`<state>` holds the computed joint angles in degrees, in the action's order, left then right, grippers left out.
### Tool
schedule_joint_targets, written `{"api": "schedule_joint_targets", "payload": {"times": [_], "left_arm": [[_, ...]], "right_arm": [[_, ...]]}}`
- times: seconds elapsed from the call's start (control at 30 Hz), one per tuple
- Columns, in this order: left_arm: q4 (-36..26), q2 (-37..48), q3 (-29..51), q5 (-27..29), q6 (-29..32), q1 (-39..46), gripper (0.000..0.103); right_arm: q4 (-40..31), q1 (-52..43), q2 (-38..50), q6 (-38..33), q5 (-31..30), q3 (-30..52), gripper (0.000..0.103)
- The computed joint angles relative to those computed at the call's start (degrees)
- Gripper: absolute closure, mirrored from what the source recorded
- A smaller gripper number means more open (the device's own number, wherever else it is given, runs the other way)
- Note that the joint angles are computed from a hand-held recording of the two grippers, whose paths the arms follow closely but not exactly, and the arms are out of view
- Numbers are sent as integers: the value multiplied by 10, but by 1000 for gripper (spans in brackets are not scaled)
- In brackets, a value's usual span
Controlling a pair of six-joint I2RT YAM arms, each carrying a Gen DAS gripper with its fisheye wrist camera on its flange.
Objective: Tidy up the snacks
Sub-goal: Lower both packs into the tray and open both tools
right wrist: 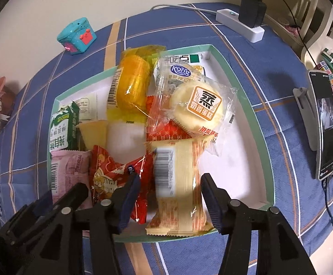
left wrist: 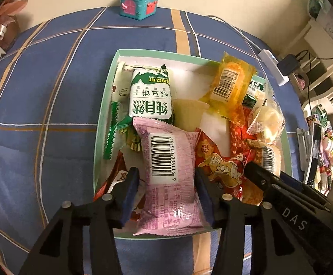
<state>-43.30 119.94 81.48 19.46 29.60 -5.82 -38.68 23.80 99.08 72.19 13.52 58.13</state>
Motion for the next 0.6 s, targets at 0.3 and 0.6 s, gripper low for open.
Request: {"api": "schedule_joint_targets", "payload": {"times": [0.3, 0.6], "left_arm": [[-52, -13, 35, 18, 2, 21, 45], [-30, -14, 69, -5, -19, 58, 42]], "right_arm": [[-52, 24, -28, 2, 52, 35, 44], [-78, 45, -20, 5, 73, 68, 44]]}}
